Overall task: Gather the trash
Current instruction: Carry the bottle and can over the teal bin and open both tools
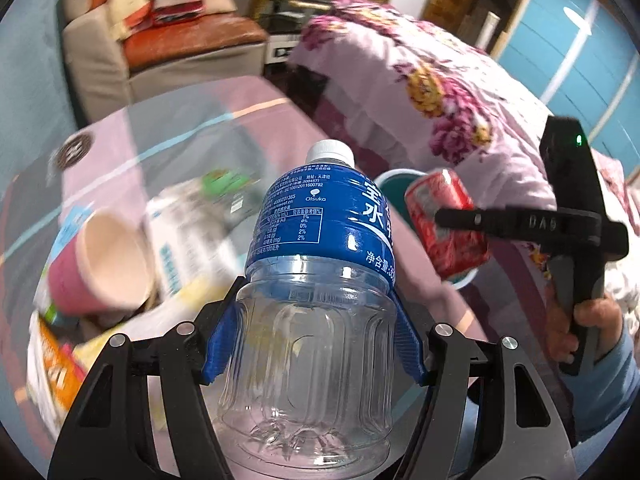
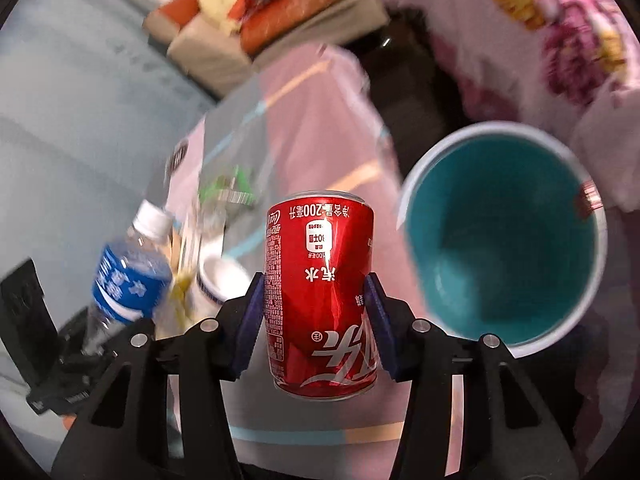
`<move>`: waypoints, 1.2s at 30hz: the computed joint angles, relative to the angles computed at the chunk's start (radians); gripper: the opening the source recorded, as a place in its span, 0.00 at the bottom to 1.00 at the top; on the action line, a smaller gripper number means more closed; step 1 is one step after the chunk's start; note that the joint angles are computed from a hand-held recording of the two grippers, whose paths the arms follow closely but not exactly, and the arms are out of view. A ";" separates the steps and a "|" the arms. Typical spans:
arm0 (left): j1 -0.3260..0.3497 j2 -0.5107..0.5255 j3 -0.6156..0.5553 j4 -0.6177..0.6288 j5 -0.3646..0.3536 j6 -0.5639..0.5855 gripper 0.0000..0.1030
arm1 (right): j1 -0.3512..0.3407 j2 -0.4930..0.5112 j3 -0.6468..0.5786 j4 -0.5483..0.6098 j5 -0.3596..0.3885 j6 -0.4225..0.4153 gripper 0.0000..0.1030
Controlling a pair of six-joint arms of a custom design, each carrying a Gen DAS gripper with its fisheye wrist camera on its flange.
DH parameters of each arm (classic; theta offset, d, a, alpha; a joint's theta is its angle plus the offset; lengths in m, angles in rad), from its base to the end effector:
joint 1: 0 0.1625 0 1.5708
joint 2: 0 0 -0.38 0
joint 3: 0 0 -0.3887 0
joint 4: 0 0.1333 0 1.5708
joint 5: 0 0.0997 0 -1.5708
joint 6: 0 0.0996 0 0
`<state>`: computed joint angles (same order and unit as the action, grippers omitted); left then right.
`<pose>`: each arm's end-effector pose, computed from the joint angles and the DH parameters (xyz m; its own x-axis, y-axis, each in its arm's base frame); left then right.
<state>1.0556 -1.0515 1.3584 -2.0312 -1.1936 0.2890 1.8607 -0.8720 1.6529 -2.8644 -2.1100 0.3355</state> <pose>-0.1831 -0.6684 0.2987 -0.6633 0.6372 -0.3925 0.7052 0.7077 -0.0428 0.2644 -0.5988 0.1542 -0.9265 0.2712 0.2610 0.0592 0.7898 -0.6105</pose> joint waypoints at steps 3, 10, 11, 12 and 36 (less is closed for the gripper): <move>-0.027 0.053 -0.028 0.016 -0.022 0.008 0.65 | 0.001 -0.043 0.035 -0.047 -0.059 -0.018 0.46; -0.091 0.198 -0.081 0.055 -0.023 0.037 0.65 | -0.050 -0.170 0.160 -0.111 -0.121 -0.011 0.46; -0.097 0.220 -0.092 0.066 -0.021 0.036 0.65 | -0.059 -0.182 0.174 -0.114 -0.121 -0.007 0.46; -0.105 0.249 -0.101 0.073 -0.014 0.039 0.65 | -0.067 -0.191 0.185 -0.117 -0.121 -0.005 0.46; -0.116 0.333 -0.088 -0.027 0.050 0.007 0.89 | -0.151 -0.220 0.223 -0.078 -0.062 -0.007 0.46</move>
